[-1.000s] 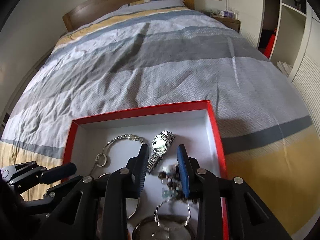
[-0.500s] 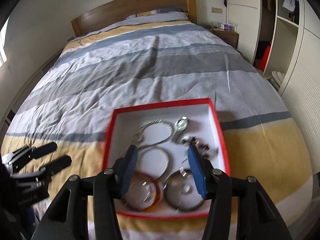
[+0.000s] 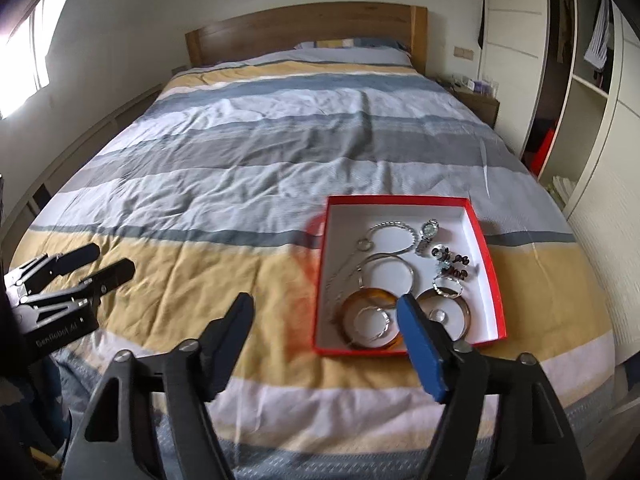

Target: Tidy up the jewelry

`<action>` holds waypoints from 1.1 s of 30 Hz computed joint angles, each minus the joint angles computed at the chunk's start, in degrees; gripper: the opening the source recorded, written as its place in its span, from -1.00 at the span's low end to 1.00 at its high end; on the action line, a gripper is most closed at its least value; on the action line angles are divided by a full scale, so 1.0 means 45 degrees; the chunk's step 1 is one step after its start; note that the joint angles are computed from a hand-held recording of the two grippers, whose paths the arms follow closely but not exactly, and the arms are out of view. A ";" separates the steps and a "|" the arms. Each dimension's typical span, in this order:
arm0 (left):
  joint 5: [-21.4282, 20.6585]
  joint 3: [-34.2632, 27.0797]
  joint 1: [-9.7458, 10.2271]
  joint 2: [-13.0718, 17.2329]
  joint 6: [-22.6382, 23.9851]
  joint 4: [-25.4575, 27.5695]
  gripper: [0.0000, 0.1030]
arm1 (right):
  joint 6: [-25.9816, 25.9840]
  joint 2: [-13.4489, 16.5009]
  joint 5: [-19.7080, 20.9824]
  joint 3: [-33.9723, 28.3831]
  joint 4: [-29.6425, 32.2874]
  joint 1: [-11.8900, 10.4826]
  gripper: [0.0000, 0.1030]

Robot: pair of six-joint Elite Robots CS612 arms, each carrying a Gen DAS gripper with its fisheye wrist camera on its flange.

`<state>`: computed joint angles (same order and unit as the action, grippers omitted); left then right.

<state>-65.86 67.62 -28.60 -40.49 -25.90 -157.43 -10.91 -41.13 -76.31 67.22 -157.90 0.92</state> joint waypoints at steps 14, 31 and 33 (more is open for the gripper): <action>0.2241 0.2674 -0.0731 -0.1482 -0.0261 -0.1827 0.32 | 0.0335 -0.1331 -0.0415 0.2604 -0.2500 0.0009 0.99; 0.1981 0.2606 -0.0831 -0.1245 -0.0358 -0.1166 0.32 | 0.1081 -0.1237 -0.1530 0.2992 -0.3311 -0.0199 0.99; 0.1956 0.2531 -0.0820 -0.1188 -0.0412 -0.0984 0.32 | 0.1107 -0.1199 -0.1545 0.2959 -0.3345 -0.0229 0.99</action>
